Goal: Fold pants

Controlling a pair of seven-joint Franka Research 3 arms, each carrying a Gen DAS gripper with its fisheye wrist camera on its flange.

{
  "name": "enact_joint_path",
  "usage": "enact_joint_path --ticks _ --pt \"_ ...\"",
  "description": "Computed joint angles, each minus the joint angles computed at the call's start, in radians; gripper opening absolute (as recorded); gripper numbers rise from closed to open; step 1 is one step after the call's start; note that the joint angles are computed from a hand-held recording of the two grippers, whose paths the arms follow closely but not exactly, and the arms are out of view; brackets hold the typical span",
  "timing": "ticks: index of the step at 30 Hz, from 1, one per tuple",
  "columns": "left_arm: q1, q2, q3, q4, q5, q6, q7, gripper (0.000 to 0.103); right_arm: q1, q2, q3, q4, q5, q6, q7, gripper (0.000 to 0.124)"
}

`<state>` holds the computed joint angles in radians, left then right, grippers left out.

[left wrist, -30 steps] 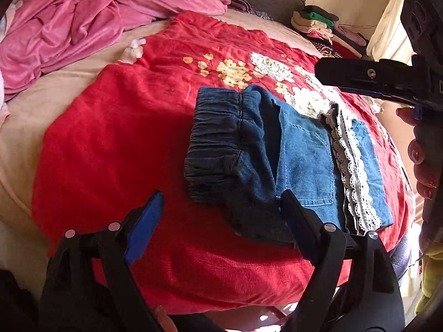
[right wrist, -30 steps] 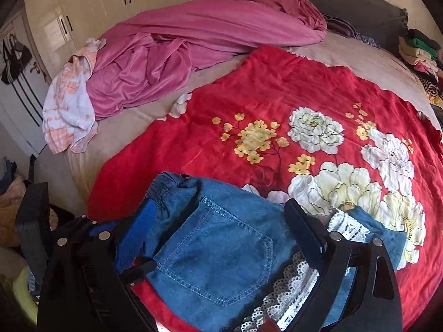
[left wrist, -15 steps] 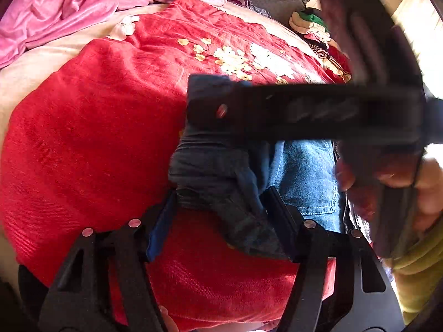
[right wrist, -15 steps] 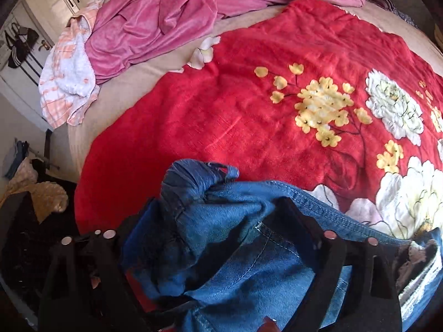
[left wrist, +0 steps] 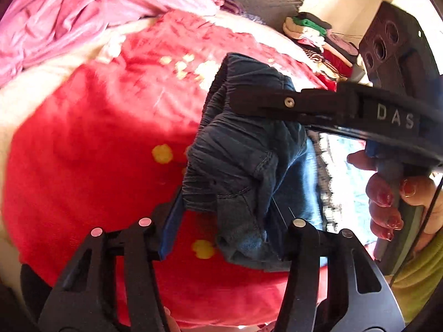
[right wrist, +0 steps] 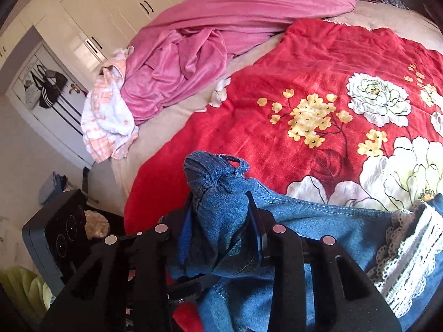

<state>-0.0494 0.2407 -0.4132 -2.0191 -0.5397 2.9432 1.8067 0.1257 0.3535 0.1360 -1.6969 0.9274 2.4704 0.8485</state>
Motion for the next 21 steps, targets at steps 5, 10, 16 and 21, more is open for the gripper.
enact_joint_path --ticks 5,10,16,21 --pt "-0.038 -0.033 0.000 0.019 0.013 -0.012 0.008 0.045 -0.045 -0.083 -0.013 -0.069 0.100 -0.018 -0.092 0.033" --pt "-0.081 -0.025 0.007 0.075 0.042 -0.055 -0.005 0.045 -0.066 -0.137 -0.053 -0.117 0.149 -0.031 -0.145 0.032" --pt "-0.149 0.030 0.035 0.165 0.161 -0.099 -0.095 0.045 -0.093 -0.177 -0.092 -0.166 0.201 -0.062 -0.208 0.033" --pt "-0.176 0.070 0.026 0.214 0.240 -0.110 -0.153 0.045 -0.120 -0.204 -0.120 -0.207 0.258 -0.087 -0.261 0.033"
